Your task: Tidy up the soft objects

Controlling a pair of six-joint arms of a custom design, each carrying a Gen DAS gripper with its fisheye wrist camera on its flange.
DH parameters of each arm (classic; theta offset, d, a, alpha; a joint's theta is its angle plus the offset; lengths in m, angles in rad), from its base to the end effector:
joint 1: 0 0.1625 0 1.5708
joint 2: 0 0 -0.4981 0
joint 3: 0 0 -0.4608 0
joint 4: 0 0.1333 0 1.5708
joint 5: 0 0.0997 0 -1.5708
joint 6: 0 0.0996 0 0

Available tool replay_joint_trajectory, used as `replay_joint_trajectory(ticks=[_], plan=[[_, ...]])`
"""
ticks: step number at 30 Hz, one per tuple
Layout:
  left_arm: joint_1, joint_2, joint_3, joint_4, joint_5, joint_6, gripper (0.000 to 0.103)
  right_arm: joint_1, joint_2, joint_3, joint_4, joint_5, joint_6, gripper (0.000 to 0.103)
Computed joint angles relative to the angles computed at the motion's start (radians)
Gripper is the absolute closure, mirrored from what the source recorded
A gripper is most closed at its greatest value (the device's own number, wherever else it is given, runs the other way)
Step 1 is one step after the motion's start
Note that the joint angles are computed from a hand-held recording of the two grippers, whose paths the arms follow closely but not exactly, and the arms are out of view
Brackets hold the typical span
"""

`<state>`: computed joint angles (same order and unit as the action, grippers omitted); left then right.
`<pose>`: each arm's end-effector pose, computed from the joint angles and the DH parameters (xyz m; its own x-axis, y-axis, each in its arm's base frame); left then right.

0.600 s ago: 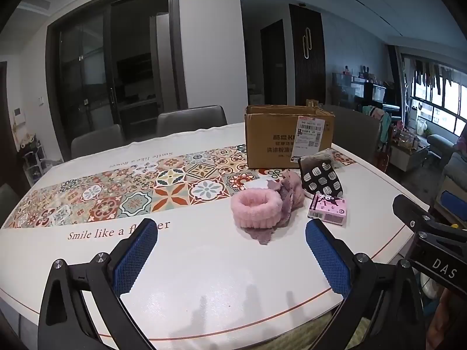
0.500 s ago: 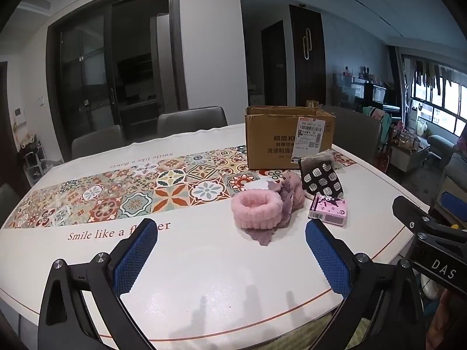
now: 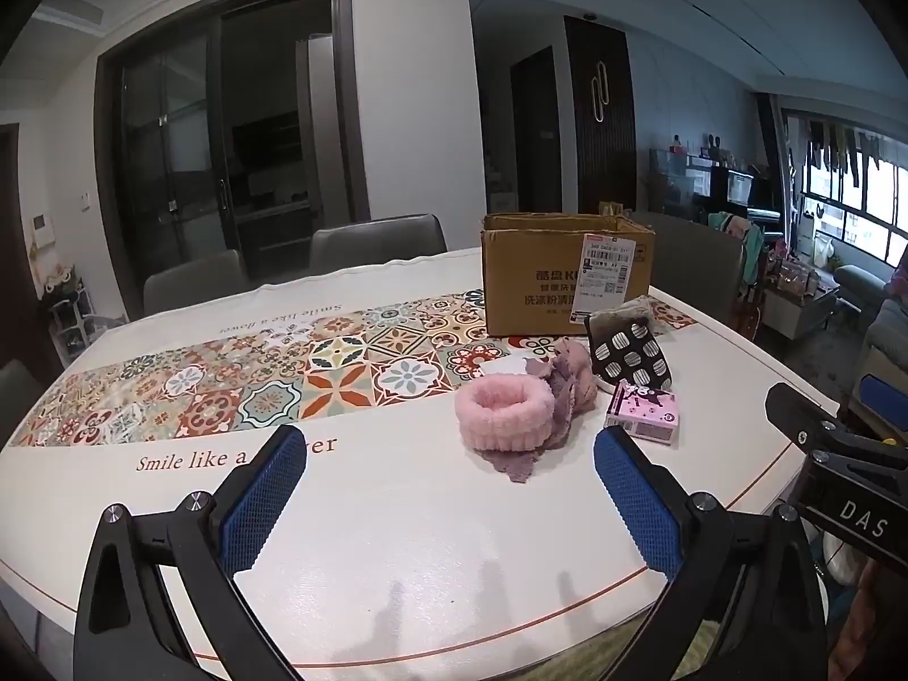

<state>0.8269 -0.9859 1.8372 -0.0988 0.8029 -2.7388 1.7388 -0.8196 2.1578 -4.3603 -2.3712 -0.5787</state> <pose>-0.2321 -0.5513 0.1095 -0.6214 0.3020 -0.7229 0.7679 0.4180 -0.4855 0.1491 -0.5092 0.1689 -0.6637 0.4263 0.6147 -0.4574 0.4189 -0.7844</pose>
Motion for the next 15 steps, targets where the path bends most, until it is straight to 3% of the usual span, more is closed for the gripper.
replay_joint_trajectory(ticks=[15], plan=[[-0.002,-0.002,0.003,-0.001,0.001,0.000,0.000,-0.003,-0.004,0.003,0.005,0.004,0.004,0.000]])
